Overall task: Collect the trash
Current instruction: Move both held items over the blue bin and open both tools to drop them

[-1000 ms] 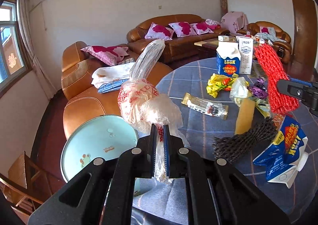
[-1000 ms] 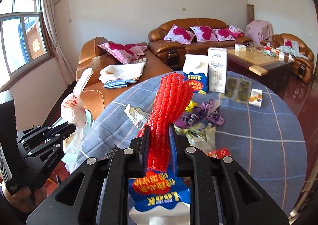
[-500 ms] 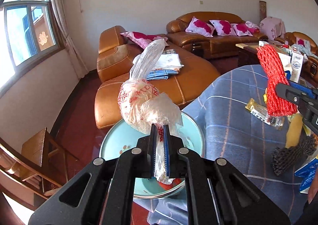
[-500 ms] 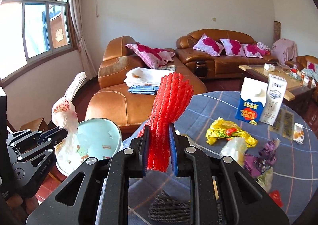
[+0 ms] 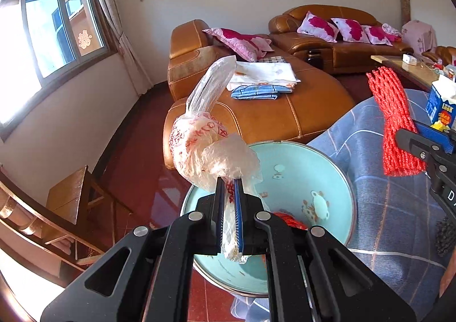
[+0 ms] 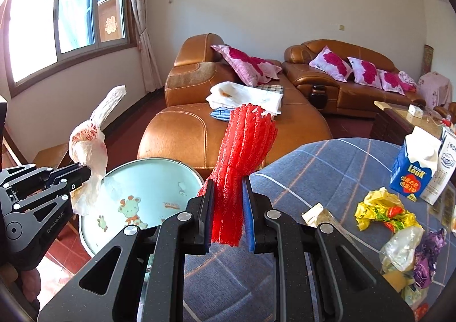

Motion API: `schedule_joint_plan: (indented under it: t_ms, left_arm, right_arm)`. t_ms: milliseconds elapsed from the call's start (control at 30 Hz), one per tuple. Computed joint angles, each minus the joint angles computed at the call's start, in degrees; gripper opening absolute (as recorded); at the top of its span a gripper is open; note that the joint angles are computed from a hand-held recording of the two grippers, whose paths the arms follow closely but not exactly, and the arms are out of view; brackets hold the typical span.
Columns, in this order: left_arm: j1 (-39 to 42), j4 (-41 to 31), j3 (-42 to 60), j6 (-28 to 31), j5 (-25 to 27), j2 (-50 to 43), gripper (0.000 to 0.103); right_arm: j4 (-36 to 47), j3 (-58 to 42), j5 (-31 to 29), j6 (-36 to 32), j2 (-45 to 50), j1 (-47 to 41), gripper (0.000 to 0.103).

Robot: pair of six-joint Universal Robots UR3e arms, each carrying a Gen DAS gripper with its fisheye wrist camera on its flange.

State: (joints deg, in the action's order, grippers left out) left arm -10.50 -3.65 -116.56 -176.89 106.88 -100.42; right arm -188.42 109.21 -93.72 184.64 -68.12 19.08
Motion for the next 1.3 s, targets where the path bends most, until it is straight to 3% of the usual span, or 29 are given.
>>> schedule_joint_plan:
  t_ms: [567,867,967,1067,1167,1300]
  left_arm:
    - [1.1,-3.8,3.1,-0.4,4.5,-4.0,0.007]
    - [2.2,-5.0,2.4,0.4,0.2,-2.3,0.009]
    - [2.3,-5.5,2.0,0.5,-1.7,-1.9,0.011]
    - [2.4,-6.0,2.0,0.5,-2.7,-1.8,0.017]
    - [2.6,-5.7,2.0,0.6,-2.3,-2.0,0.033]
    - [2.7,-5.9,2.0,0.4,-2.5,-1.9,0.037]
  right_arm:
    - [3.5,-10.5,0.4,-5.6,9.7,4.1,0.019]
    - [5.5,-11.6,2.4,-7.2,9.9,4.0,0.02]
    - [6.4,-12.0,3.1,-7.4,10.1,4.0,0.025]
    - [6.6,-11.9,3.6,-7.0,10.0,3.7,0.033]
    - [6.1,-11.5,3.7,-6.6,9.8,3.5,0.038]
    - [5.7,-11.3,3.4,-6.5,9.8,3.5,0.041]
